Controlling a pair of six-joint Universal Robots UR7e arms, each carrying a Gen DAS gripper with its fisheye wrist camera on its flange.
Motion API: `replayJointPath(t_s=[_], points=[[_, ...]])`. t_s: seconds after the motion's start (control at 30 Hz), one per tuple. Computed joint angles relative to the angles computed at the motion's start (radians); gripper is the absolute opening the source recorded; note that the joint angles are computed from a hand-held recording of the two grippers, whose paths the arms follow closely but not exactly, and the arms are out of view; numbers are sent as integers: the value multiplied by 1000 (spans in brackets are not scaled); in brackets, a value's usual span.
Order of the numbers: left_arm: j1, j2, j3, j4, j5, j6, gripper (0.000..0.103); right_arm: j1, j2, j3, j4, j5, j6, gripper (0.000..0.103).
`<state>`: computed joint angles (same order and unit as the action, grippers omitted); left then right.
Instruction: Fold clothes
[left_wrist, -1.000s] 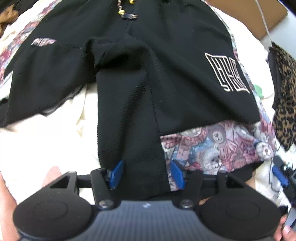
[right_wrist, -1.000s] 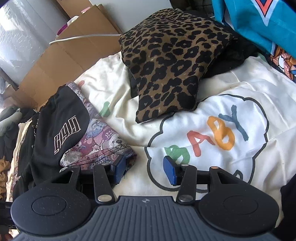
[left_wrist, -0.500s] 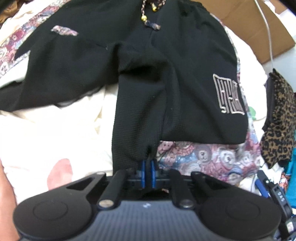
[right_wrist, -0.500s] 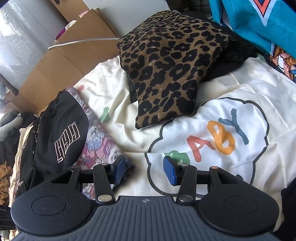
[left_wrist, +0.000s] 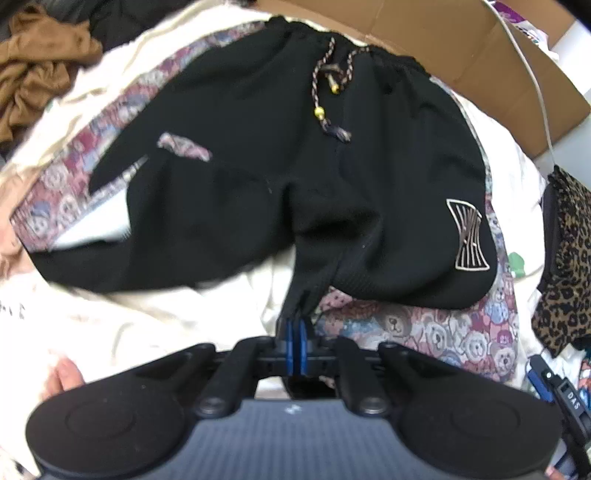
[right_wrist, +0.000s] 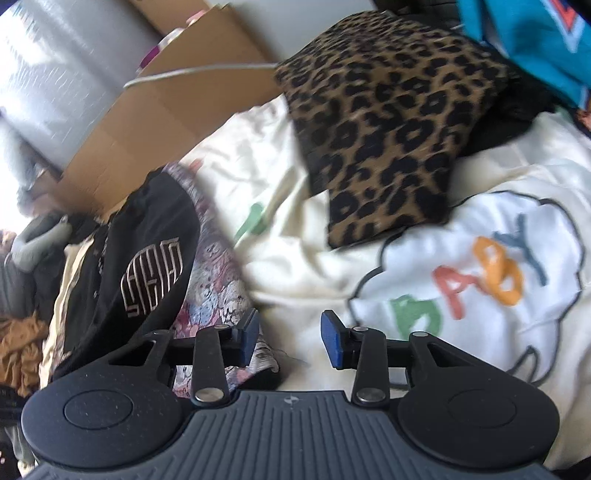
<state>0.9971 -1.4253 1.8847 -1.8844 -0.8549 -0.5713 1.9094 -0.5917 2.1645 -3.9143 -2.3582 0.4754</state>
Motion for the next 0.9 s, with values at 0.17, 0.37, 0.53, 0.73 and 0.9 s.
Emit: replayJointPath(t_s=[0.17, 0.37, 0.53, 0.73, 0.9], points=[[-14, -24, -3, 46, 41, -23, 4, -3, 5, -16, 45, 54, 3, 38], [-40, -59, -26, 159, 71, -66, 4, -3, 2, -36, 126, 76, 10, 38], [-44, -54, -17, 159, 120, -87, 3, -14, 1, -12, 73, 112, 40, 38], [-52, -48, -8, 156, 115, -88, 3, -21, -7, -26, 149, 123, 37, 10], [-26, -42, 3, 118, 100, -47, 3, -4, -33, -14, 124, 81, 35, 5]])
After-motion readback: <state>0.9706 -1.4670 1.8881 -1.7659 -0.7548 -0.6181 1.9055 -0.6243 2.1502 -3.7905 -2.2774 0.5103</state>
